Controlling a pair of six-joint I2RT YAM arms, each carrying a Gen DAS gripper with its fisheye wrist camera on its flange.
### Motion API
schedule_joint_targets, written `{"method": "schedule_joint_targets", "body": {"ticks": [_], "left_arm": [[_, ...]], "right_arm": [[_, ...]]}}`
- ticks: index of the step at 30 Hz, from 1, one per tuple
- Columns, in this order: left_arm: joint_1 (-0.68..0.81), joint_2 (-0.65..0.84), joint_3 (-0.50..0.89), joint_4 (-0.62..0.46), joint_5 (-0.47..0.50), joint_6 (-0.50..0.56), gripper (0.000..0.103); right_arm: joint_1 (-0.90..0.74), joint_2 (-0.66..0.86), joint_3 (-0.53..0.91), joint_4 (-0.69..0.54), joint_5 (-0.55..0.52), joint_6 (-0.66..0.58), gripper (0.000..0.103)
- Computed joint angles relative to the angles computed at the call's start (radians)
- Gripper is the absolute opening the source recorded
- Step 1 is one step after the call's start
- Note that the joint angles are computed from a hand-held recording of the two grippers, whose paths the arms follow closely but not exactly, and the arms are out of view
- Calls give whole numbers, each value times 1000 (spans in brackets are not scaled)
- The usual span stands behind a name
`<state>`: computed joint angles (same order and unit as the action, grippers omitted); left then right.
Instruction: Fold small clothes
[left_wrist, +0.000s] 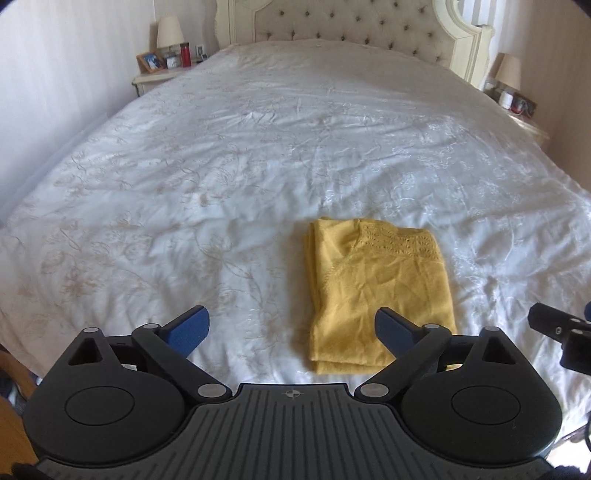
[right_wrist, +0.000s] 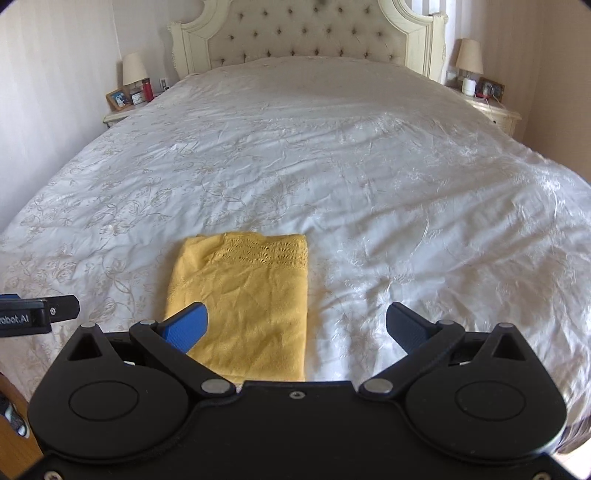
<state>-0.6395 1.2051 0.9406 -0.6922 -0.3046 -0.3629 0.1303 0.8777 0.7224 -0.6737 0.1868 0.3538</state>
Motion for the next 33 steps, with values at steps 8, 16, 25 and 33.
{"method": "schedule_joint_targets", "body": {"ticks": [8,16,25,33], "left_arm": [[-12,-37,-4,-59,13,-22,96],[-23,-48,-18,-91,30,-47,96],[-39,-78,-35,-121,54,-67,96],[-42,-94,-38,-141,49,-68,96]], "right_arm": [[79,-39,9,-84,-4,95,102],[157,-66,28,-159,51,144,102],[192,-108,20,-184,63,213,102],[219,-122,12,-193,70,254,102]]}}
